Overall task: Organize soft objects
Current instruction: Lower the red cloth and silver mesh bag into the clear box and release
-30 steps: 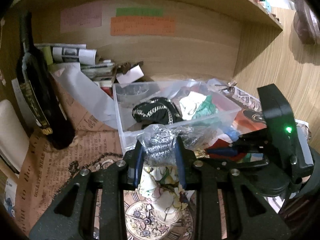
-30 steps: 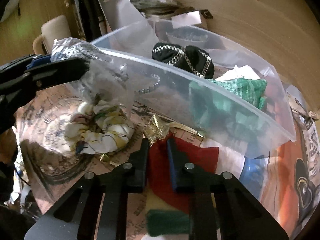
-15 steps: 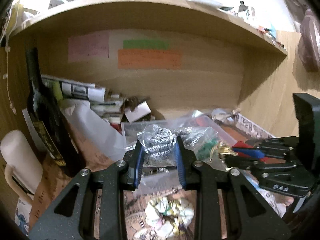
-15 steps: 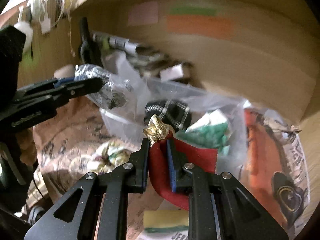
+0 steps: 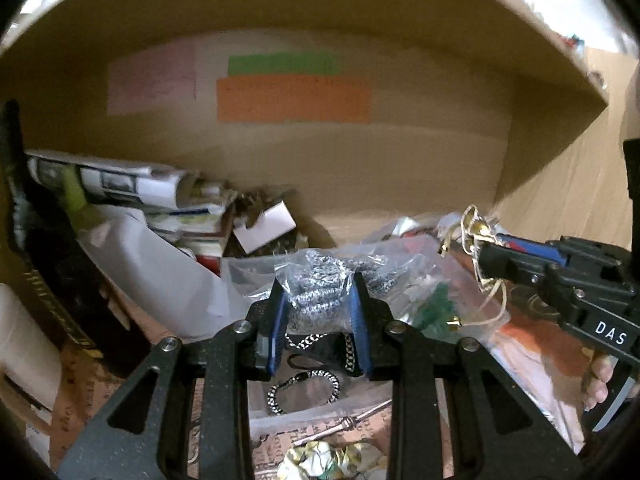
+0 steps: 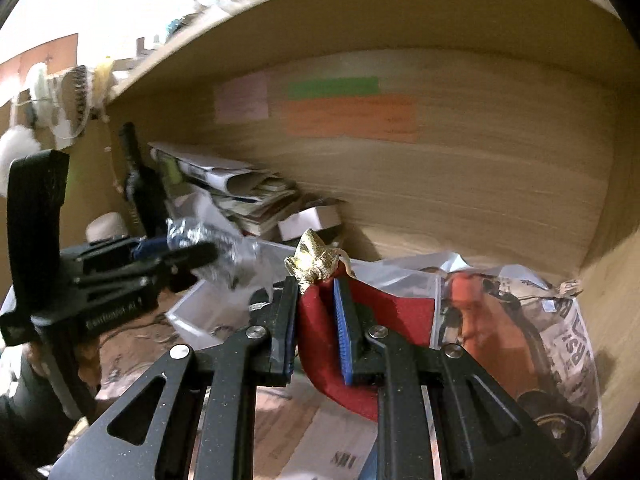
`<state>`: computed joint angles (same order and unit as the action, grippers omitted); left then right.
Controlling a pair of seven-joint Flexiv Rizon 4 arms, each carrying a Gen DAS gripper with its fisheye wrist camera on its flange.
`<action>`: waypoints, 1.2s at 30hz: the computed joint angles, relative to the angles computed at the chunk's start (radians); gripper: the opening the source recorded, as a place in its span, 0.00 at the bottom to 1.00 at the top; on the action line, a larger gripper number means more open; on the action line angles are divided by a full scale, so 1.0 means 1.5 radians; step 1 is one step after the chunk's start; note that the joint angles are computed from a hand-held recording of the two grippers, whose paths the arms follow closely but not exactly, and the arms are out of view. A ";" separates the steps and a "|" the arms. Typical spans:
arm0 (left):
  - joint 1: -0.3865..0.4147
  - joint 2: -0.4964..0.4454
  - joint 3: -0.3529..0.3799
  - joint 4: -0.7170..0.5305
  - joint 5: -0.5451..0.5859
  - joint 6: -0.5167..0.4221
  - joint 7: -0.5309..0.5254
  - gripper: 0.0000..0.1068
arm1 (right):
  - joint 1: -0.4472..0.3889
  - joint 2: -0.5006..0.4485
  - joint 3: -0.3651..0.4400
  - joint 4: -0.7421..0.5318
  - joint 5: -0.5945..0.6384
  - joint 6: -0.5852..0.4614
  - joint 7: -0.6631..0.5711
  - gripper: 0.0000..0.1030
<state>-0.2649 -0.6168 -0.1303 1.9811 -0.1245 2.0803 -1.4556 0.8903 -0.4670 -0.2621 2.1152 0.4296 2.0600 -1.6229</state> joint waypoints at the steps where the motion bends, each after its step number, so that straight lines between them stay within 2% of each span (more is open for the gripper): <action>1: -0.007 -0.008 0.005 -0.011 -0.007 -0.010 0.006 0.27 | -0.003 -0.009 -0.002 -0.009 -0.001 -0.008 0.003 0.15; 7: -0.054 -0.054 0.044 -0.071 -0.057 -0.081 0.046 0.27 | -0.016 -0.067 -0.028 -0.048 -0.045 -0.066 0.058 0.16; 12: -0.063 -0.073 0.052 -0.098 -0.065 -0.119 0.063 0.27 | -0.093 -0.090 0.029 -0.066 -0.126 -0.110 0.113 0.16; 16: -0.069 -0.083 0.060 -0.112 -0.072 -0.145 0.068 0.29 | -0.099 -0.098 0.026 -0.065 -0.168 -0.127 0.147 0.20; 17: -0.074 -0.084 0.067 -0.114 -0.075 -0.149 0.067 0.30 | -0.098 -0.097 0.023 -0.062 -0.176 -0.127 0.154 0.21; 19: -0.075 -0.083 0.069 -0.115 -0.078 -0.157 0.065 0.41 | -0.091 -0.096 0.013 -0.055 -0.190 -0.123 0.169 0.22; 22: -0.056 -0.071 0.050 -0.100 -0.068 -0.158 0.058 0.56 | -0.105 -0.090 0.023 -0.048 -0.216 -0.123 0.188 0.31; 25: -0.055 -0.058 0.050 -0.079 -0.059 -0.138 0.051 0.62 | -0.109 -0.079 0.026 -0.039 -0.237 -0.127 0.200 0.36; 28: -0.051 -0.041 0.046 -0.052 -0.049 -0.111 0.047 0.66 | -0.077 -0.068 -0.003 -0.017 -0.230 -0.105 0.202 0.48; 31: -0.029 -0.019 0.025 -0.019 -0.031 -0.080 0.037 0.68 | -0.039 -0.056 -0.035 0.001 -0.206 -0.084 0.187 0.52; 34: -0.019 0.003 0.018 0.015 -0.016 -0.042 0.026 0.73 | 0.018 -0.040 -0.078 0.025 -0.159 -0.057 0.160 0.58; 36: -0.018 0.017 0.019 0.041 -0.009 -0.007 0.019 0.77 | 0.078 -0.031 -0.126 0.043 -0.108 -0.035 0.127 0.63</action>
<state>-0.2918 -0.5910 -0.1024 2.0431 -0.1374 2.0692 -1.4276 1.0074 -0.5137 -0.4504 2.1793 0.2675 2.0071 -1.4319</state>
